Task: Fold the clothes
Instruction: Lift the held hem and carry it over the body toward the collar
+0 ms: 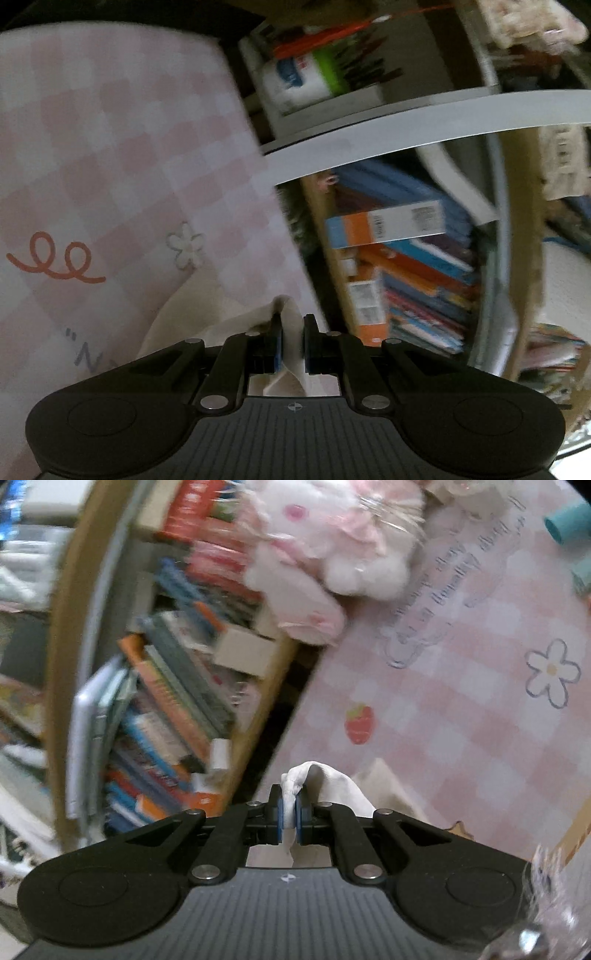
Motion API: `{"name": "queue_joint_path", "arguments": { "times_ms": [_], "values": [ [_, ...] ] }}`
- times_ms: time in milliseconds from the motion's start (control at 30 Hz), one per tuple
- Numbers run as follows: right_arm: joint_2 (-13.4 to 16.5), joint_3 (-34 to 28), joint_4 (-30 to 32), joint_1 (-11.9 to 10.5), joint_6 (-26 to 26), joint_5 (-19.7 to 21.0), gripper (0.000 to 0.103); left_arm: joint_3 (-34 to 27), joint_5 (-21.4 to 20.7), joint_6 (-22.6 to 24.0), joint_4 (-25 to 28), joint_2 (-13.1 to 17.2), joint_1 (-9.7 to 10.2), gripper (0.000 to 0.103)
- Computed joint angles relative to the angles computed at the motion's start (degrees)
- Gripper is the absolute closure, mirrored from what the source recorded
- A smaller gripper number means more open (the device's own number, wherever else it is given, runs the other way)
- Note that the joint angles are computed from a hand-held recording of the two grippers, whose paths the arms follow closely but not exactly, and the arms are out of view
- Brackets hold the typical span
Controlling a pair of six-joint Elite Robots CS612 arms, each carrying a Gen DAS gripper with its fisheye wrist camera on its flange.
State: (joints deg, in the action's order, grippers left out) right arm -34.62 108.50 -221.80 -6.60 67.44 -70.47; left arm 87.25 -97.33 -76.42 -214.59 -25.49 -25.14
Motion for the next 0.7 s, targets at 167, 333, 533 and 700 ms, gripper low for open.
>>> {"name": "queue_joint_path", "arguments": {
  "times_ms": [167, 333, 533, 700],
  "values": [
    [1.3, -1.1, 3.2, 0.3, 1.4, -2.0, 0.097, -1.4, -0.3, 1.0, 5.1, 0.6, 0.10, 0.094],
    [2.5, -2.7, 7.2, 0.9, 1.1, -3.7, 0.097, -2.3, 0.0, 3.2, 9.6, 0.9, -0.01, 0.093],
    [4.0, -3.5, 5.2, 0.4, 3.4, -2.5, 0.095, -1.9, 1.2, 5.4, 11.9, 0.1, -0.35, 0.087],
    [2.7, -2.2, 4.5, -0.1, 1.8, -4.0, 0.067, -0.6, 2.4, 5.3, 9.5, -1.0, -0.43, 0.036]
  ]
}}
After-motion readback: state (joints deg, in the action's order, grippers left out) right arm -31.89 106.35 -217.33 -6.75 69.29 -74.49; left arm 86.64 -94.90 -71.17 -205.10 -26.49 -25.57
